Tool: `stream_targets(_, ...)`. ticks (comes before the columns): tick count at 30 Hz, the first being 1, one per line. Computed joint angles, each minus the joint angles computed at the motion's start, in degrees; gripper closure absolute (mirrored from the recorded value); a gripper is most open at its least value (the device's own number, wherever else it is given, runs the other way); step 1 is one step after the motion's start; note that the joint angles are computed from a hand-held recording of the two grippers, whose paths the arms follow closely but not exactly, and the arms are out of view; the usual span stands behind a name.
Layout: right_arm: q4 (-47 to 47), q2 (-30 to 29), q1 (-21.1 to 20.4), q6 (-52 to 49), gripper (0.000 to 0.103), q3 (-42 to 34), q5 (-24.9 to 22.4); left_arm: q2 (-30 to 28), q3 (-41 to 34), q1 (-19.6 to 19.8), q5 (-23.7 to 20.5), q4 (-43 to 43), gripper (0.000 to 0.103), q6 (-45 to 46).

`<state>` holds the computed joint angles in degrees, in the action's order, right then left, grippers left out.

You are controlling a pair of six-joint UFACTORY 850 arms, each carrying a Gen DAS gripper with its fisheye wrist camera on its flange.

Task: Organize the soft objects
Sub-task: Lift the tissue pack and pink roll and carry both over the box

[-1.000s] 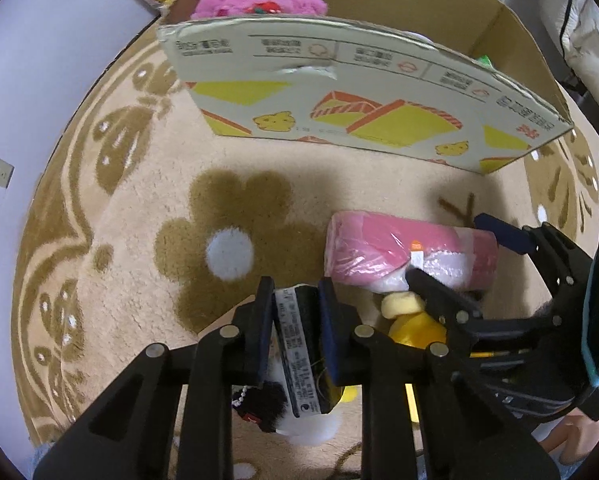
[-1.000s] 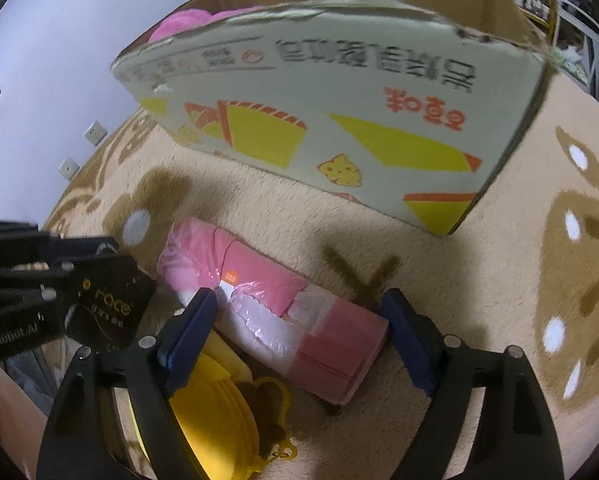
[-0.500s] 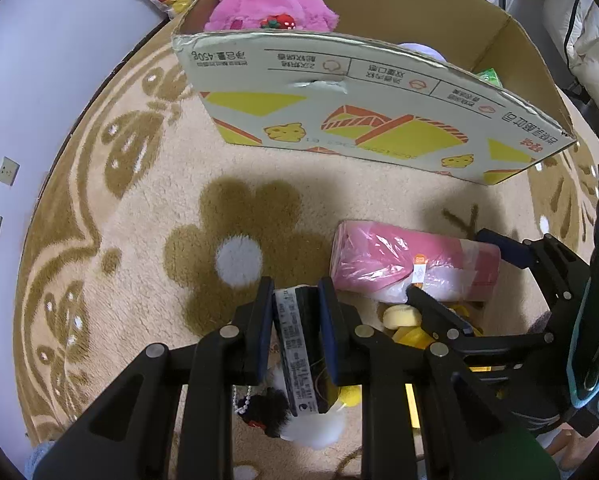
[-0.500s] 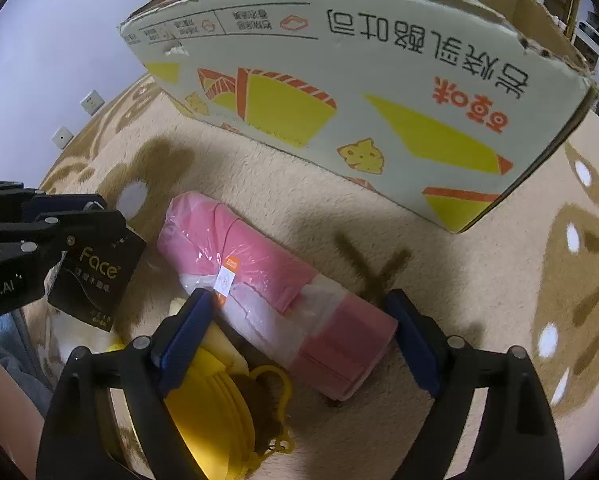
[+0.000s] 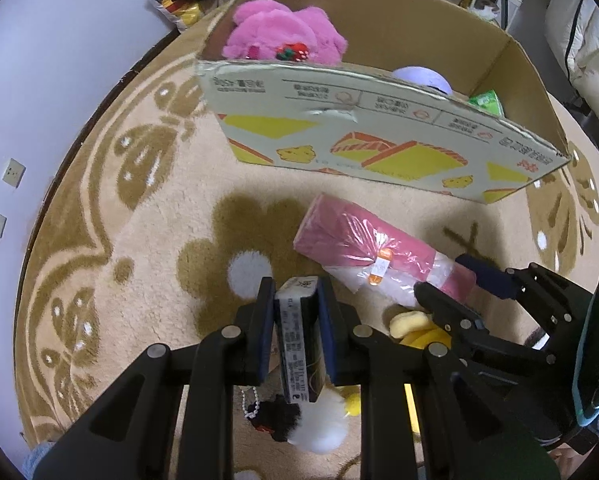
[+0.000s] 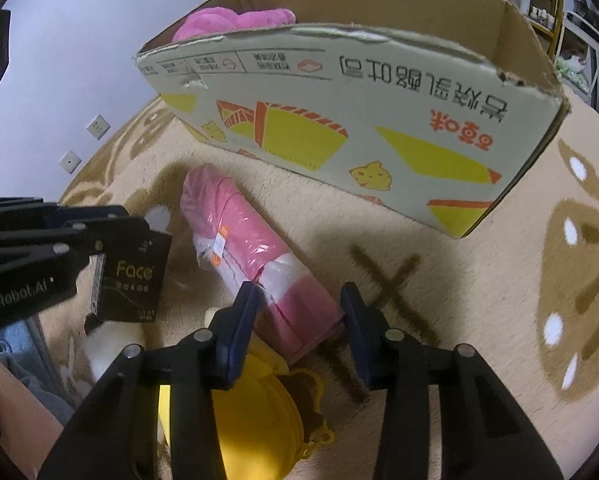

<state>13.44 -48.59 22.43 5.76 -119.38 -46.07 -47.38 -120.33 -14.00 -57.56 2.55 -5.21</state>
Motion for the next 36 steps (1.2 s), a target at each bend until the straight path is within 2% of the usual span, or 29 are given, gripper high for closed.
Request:
stream_targets(2,0.5,0.2,-0.1,-0.3,0.058,0.4,0.6,0.0,0.0,-0.1,0.0,0.4,0.084,-0.5)
stream_targets(4,2.0,1.0,-0.3,-1.8,0.070,1.8,1.9,0.1,-0.1,-0.2,0.1,0.5,0.084,-0.9)
stream_targets(6,5.5,3.3,-1.3,-3.7,0.076,5.1,3.8,0.5,0.1,-0.4,0.5,1.4,0.084,-1.6)
stream_targets(8,6.6,4.4,-1.5,-3.9,0.079,6.3,5.0,1.4,1.0,-0.4,1.5,2.2,0.084,-2.6)
stream_targets(13,2.0,8.4,-0.7,-0.6,0.084,10.2,10.8,3.7,3.1,-0.2,5.1,3.7,0.085,-4.5)
stream_targets(23,-5.0,12.6,0.7,3.9,0.087,12.8,16.0,7.8,7.1,-0.1,13.4,7.0,0.086,-5.5)
stream_targets(32,-5.4,15.1,1.1,3.8,0.088,13.2,20.5,10.9,9.4,0.1,21.5,12.1,0.086,-11.1)
stream_targets(36,-4.0,16.1,0.6,3.0,0.088,13.2,22.3,11.4,9.2,0.4,22.9,12.4,0.086,-10.9)
